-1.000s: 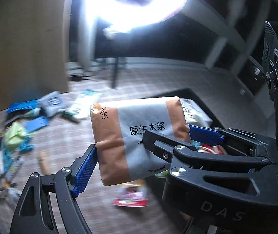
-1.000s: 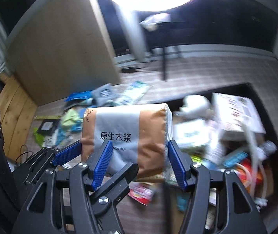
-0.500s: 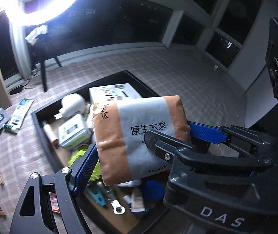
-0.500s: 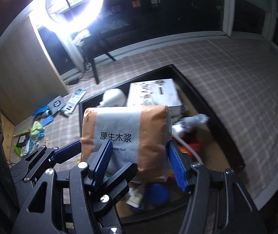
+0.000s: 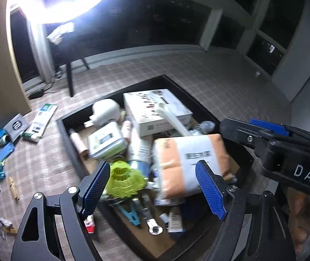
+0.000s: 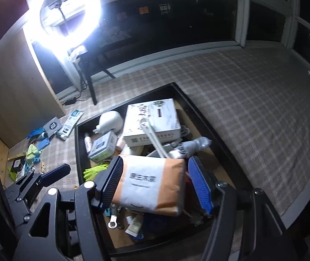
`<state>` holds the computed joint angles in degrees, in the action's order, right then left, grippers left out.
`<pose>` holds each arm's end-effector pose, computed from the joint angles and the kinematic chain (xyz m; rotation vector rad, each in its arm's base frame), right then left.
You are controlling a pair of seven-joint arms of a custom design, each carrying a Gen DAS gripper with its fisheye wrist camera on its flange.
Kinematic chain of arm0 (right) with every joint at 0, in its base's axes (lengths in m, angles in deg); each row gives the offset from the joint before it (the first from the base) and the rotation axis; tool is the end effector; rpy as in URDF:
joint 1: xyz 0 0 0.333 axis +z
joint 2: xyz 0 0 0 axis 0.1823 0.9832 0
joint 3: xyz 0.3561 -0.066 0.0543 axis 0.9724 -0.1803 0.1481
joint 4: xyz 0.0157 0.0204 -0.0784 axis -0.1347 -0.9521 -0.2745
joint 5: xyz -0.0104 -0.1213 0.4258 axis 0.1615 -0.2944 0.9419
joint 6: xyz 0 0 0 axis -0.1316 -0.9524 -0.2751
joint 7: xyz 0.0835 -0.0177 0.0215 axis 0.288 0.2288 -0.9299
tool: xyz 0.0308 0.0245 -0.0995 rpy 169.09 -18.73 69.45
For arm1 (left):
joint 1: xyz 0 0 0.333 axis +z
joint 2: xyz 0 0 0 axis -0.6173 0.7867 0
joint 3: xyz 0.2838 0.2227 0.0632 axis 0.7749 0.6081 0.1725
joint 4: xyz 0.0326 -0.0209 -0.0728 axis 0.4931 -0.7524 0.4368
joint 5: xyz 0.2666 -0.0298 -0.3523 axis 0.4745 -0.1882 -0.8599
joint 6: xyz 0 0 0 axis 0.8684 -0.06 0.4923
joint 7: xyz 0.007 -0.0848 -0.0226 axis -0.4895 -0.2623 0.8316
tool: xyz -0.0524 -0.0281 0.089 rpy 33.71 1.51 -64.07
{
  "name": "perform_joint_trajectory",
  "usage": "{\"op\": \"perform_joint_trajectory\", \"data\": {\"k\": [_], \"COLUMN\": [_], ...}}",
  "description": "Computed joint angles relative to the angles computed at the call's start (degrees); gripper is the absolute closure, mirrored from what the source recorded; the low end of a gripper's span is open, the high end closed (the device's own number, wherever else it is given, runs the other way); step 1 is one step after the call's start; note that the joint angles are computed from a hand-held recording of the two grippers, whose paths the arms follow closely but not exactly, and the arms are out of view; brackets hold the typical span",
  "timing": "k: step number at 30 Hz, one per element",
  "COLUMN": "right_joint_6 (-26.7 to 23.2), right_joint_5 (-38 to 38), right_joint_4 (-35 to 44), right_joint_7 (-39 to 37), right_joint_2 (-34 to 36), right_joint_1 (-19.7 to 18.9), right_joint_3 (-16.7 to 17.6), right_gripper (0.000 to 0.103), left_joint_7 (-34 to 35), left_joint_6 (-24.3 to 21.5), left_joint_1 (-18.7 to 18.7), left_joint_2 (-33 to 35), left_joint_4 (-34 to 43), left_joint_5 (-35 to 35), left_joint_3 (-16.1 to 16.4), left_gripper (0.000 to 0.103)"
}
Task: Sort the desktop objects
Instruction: 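Carry the tissue pack with both grippers over the black bin and release, then move both open grippers back over the scattered items on the floor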
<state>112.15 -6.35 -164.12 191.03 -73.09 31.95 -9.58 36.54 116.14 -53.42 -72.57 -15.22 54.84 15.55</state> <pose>0.6309 0.3281 0.6304 -1.9232 1.6875 -0.3684 0.6347 -0.3027 0.6050 -1.9108 1.9751 -0.8001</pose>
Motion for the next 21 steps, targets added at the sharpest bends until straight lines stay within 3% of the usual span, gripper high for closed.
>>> {"op": "perform_joint_trajectory", "data": {"k": [8, 21], "right_joint_6": [0.0, -4.0], "right_joint_5": [0.6, 4.8], "right_joint_4": [4.2, 16.7], "right_joint_7": [-1.5, -9.8], "right_joint_2": [3.7, 13.3], "right_joint_1": [1.9, 6.4], "right_joint_3": [1.3, 4.3], "right_gripper": [0.041, 0.041], "left_joint_7": [-3.1, -8.8], "left_joint_6": [-0.2, 0.0], "left_joint_1": [2.7, 11.3], "left_joint_2": [-4.1, -15.3], "left_joint_4": [-5.4, -19.4], "left_joint_5": [1.9, 3.0], "left_joint_3": [1.2, 1.8], "left_gripper": [0.024, 0.024]}}
